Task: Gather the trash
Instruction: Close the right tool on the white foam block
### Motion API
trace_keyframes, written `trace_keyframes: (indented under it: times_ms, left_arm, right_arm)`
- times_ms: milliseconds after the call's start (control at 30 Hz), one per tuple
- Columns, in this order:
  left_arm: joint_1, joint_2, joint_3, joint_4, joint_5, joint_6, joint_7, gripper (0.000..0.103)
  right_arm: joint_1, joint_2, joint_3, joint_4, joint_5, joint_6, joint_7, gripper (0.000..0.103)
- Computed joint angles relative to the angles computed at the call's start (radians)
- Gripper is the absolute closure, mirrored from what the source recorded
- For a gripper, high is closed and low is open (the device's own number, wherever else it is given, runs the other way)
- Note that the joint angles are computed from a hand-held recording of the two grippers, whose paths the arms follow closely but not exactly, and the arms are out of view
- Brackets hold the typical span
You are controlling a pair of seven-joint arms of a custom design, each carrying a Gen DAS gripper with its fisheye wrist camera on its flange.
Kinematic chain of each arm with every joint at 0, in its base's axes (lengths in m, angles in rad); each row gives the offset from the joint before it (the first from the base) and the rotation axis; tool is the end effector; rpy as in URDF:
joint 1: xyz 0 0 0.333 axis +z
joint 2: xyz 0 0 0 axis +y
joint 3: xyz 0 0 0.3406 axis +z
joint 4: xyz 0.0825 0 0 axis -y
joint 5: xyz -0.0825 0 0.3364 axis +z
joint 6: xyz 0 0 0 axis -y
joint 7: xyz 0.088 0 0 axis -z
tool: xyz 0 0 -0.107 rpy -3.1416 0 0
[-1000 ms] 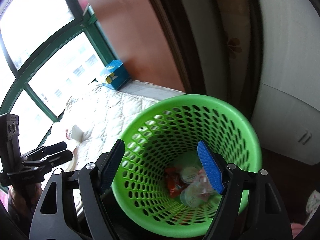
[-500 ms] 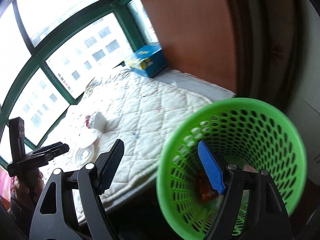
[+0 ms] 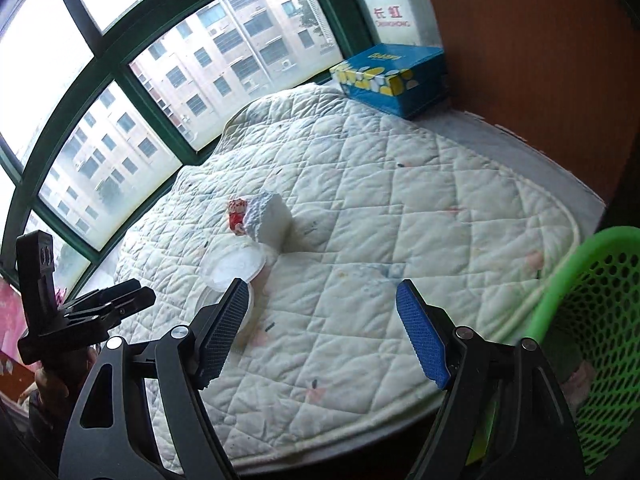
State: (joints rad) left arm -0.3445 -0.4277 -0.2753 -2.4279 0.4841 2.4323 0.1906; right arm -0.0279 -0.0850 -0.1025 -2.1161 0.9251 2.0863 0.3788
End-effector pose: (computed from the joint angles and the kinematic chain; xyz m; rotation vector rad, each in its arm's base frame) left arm 0.3199 -0.2445 0.5452 -2.2526 1.4090 -0.6651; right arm 0.4947 -0.0263 0.5197 -2.0548 1.0822 0.0658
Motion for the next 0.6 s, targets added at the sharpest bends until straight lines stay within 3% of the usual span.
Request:
trace_keyframes:
  times_ms: [333, 600]
  left_arm:
    - [0.017, -0.075, 0.042, -0.084, -0.024, 0.005, 0.020, 0.024]
    - [0.038, -0.100, 0.065, -0.132, -0.036, 0.034, 0.034, 0.024]
  right_arm:
    - [0.116, 0.053, 0.089, 0.020, -0.012, 0.072, 0.065, 0.032]
    - [0.185, 0.139, 0.127, 0.064, -0.037, 0.156, 0.134, 0.042]
